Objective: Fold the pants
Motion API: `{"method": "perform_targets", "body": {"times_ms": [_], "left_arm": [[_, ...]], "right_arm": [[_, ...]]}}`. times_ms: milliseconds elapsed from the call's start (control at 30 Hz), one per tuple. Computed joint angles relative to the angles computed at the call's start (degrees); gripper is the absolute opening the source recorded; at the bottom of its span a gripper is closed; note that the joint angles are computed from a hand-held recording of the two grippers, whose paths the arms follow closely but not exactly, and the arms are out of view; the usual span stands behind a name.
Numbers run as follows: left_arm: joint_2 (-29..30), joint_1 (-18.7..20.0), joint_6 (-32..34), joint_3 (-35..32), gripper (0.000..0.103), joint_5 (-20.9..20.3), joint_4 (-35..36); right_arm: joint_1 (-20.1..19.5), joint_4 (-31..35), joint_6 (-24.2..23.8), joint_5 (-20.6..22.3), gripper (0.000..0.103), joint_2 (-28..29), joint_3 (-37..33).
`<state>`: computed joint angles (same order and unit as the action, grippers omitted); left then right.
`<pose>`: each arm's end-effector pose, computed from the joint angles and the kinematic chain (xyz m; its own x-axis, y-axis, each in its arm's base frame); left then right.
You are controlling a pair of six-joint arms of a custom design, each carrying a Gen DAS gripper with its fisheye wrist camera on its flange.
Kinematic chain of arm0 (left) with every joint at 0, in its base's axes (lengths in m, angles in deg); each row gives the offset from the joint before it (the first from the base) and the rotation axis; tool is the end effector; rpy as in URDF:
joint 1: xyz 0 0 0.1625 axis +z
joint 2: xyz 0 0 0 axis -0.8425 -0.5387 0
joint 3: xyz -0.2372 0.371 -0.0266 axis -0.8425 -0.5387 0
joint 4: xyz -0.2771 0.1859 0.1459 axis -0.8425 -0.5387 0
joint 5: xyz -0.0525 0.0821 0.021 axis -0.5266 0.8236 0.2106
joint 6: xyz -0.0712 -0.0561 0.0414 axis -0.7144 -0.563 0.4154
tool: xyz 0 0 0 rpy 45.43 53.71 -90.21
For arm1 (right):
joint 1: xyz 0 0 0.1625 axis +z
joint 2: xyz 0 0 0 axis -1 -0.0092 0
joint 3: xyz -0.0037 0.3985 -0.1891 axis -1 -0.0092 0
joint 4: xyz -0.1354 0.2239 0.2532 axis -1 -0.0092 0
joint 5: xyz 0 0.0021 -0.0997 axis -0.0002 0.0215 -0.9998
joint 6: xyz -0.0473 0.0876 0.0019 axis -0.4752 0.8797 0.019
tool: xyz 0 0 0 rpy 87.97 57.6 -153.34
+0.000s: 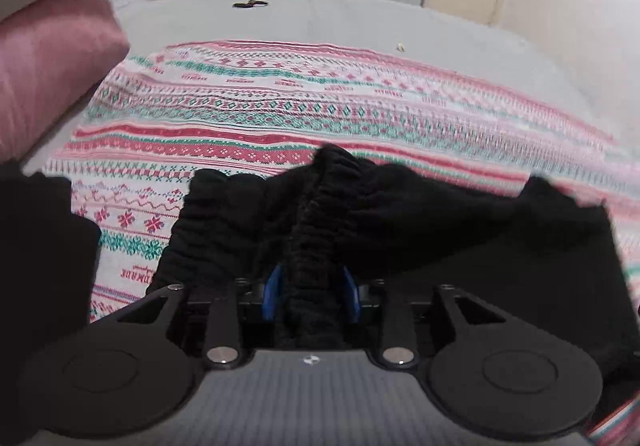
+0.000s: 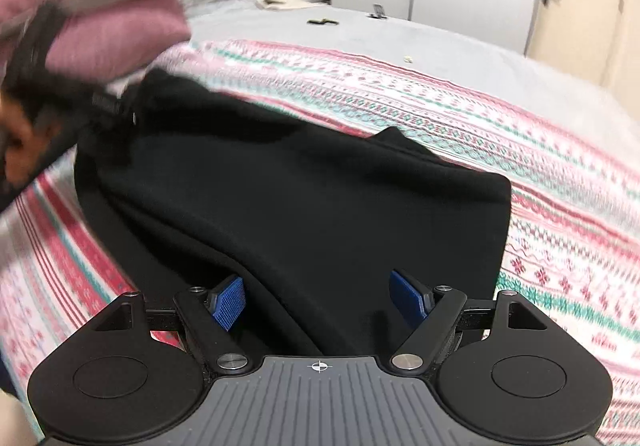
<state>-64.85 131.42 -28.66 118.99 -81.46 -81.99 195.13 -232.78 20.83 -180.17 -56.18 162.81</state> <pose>0.0055 -0.6656 0.3879 -0.8323 0.0464 -0.5524 0.3980 0.7436 -0.5372 0.2695 -0.6408 0.0908 -0.6213 -0.4227 0.6598 -0.7207 0.6388 -0.2694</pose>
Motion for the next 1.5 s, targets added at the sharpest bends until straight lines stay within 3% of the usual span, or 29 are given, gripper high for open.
{"method": "perform_targets", "body": {"times_ms": [33, 100, 133, 167, 200, 267, 333, 367, 400, 467, 533, 567, 633, 700, 800, 933, 1000, 1067, 1167, 1267, 1400, 1500], "left_arm": [[-0.4, 0.4, -1.5, -0.4, 0.047, -1.3, 0.4], [-1.8, 0.2, -2.6, 0.4, 0.058, -2.2, -1.9], [-2.3, -0.1, -2.0, 1.2, 0.065, -2.0, -4.2], [-2.1, -0.2, -1.2, 1.3, 0.066, -1.8, -6.1], [-2.3, -0.5, -0.5, 2.2, 0.066, -1.7, -8.2], [-2.7, -1.7, 2.1, 4.3, 0.066, -0.7, -12.3], [-1.7, -3.1, 6.8, 5.8, 0.066, 2.7, -19.4], [-0.7, -3.5, 9.3, 5.7, 0.066, 4.0, -23.1], [-0.1, -3.8, 11.2, 5.8, 0.066, 4.9, -26.2], [-0.6, -3.4, 10.1, 5.9, 0.066, 1.7, -26.8], [-2.0, -2.6, 5.4, 6.0, 0.066, -4.1, -20.2], [-2.0, -2.7, 4.1, 6.2, 0.066, -4.7, -17.5], [-0.7, -4.0, 4.9, 6.3, 0.066, 0.0, -12.2], [1.7, -5.3, 6.8, 6.7, 0.066, 7.4, -10.9], [3.8, -4.7, 8.7, 5.9, 0.066, 10.4, -10.2], [3.9, -5.0, 8.0, 5.7, 0.067, 10.4, -10.2], [1.7, -6.2, 4.6, 7.5, 0.071, 8.4, -9.3], [-0.2, -6.5, 3.2, 9.0, 0.072, 4.1, -10.2], [-0.8, -7.2, 4.7, 11.0, 0.075, -0.2, -11.9], [-0.3, -7.7, 3.0, 11.5, 0.075, -3.5, -7.1], [1.6, -8.6, 1.5, 11.2, 0.075, -1.2, -2.7], [2.6, -8.4, 2.4, 10.4, 0.075, 1.1, -1.1]], "right_arm": [[-0.5, 0.7, 2.3, 2.8, 0.078, -1.3, 0.6], [-2.0, 0.8, 7.2, 11.3, 0.078, -5.3, 3.0], [-2.6, 1.2, 9.4, 14.5, 0.078, -7.6, 3.7], [-3.1, 0.2, 10.9, 16.0, 0.078, -8.7, 4.2], [-3.2, -1.0, 11.9, 15.6, 0.078, -9.2, 4.3], [-3.0, -2.7, 12.0, 10.7, 0.077, -9.0, 3.8], [-2.8, -2.3, 12.2, 5.9, 0.050, -8.1, 2.9], [-2.6, -1.1, 12.2, 3.6, 0.029, -7.5, 2.4], [-2.4, 0.1, 11.8, 2.1, 0.024, -7.1, 2.1], [-2.2, 2.9, 10.4, 1.3, 0.021, -6.5, 1.9], [-1.7, 6.4, 10.0, -0.9, 0.021, -5.9, 1.3], [-1.6, 9.1, 10.2, -1.8, 0.021, -5.7, 1.0], [-1.8, 15.1, 11.1, -3.1, 0.021, -5.4, 1.2], [-1.3, 13.4, 6.9, -5.0, 0.023, -5.0, 2.1], [-0.9, 12.5, 5.1, -5.5, 0.024, -5.4, 3.2], [-1.1, 20.9, 7.1, -3.4, 0.024, -8.8, 2.8], [-1.3, 22.9, 7.1, -3.4, 0.025, -9.4, 1.8], [-0.9, 18.2, 5.2, -4.8, 0.026, -8.7, 0.6], [-1.4, 12.4, 4.8, -1.9, 0.026, -7.5, -3.3], [-2.2, 9.8, 3.0, -2.0, 0.026, -3.8, -9.9], [-4.0, 14.9, 5.8, -1.7, 0.026, 1.2, -19.3], [-4.7, 16.3, 3.9, -4.5, 0.025, 5.5, -25.1]]}}
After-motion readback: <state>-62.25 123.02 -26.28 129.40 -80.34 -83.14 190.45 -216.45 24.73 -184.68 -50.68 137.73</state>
